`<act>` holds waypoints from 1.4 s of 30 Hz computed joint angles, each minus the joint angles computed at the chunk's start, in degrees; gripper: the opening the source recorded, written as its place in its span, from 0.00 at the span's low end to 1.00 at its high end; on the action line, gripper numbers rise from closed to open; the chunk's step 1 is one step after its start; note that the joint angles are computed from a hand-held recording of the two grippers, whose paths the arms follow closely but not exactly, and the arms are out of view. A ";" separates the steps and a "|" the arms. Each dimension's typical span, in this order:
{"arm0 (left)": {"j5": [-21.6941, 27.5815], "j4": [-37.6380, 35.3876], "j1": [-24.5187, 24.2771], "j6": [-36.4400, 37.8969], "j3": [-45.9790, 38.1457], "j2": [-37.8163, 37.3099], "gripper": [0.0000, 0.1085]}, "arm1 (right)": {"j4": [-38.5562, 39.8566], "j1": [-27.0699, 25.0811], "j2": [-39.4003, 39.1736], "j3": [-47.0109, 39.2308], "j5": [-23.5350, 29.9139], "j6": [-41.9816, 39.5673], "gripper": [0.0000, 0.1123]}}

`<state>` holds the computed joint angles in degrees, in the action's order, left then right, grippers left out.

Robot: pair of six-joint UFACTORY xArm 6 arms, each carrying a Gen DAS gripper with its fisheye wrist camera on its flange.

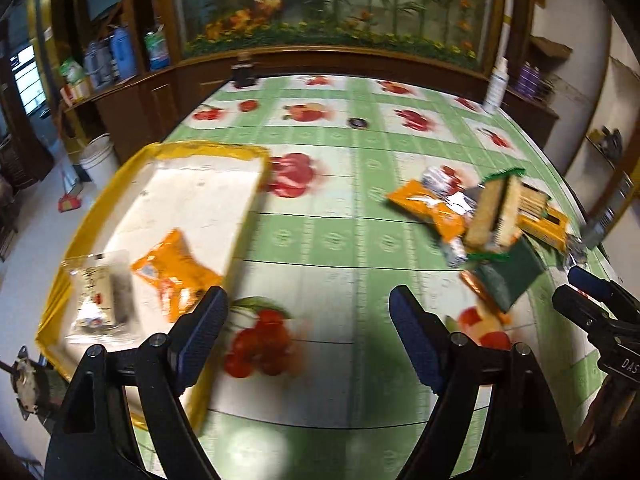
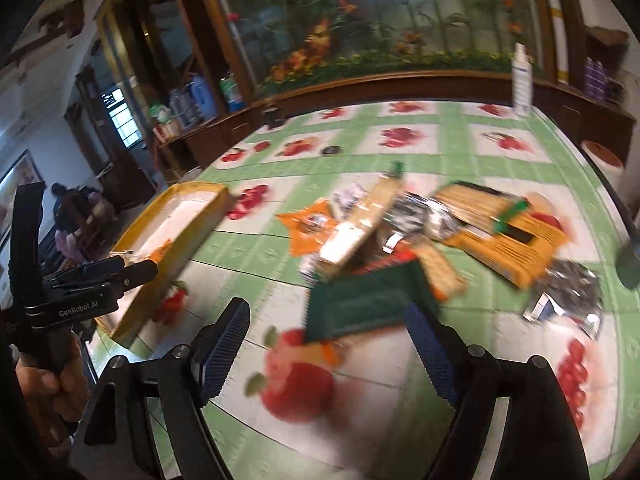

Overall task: Organize snacks
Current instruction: 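Grasp the silver foil bag with the right gripper while the left grasps the cracker pack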

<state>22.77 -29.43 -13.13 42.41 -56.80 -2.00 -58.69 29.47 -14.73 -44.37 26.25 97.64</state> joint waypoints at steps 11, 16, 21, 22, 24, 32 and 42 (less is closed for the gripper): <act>2.84 -2.26 -6.12 4.83 1.76 -1.75 0.77 | -1.04 -0.75 -10.10 10.63 2.67 5.97 0.73; 5.40 -4.71 -8.17 7.92 0.34 -0.57 0.76 | -0.05 -1.91 -12.65 13.13 3.19 5.64 0.74; 6.90 -6.31 -10.15 8.39 -3.58 1.89 0.76 | 0.47 -2.51 -15.01 15.03 4.69 6.17 0.74; 6.71 -6.32 -10.69 8.23 -4.35 2.46 0.76 | 0.52 -2.61 -15.56 15.41 5.14 6.33 0.74; 5.98 -5.72 -11.87 7.62 -5.97 3.91 0.76 | 1.15 -3.00 -16.51 16.13 6.09 6.23 0.74; 5.84 -2.07 -14.47 3.52 -12.32 10.12 0.76 | 5.40 -6.97 -17.99 17.07 10.37 1.51 0.74; 9.51 -1.33 -14.46 1.01 -19.16 15.86 0.76 | 16.21 -19.75 -12.27 15.83 -2.39 -23.14 0.82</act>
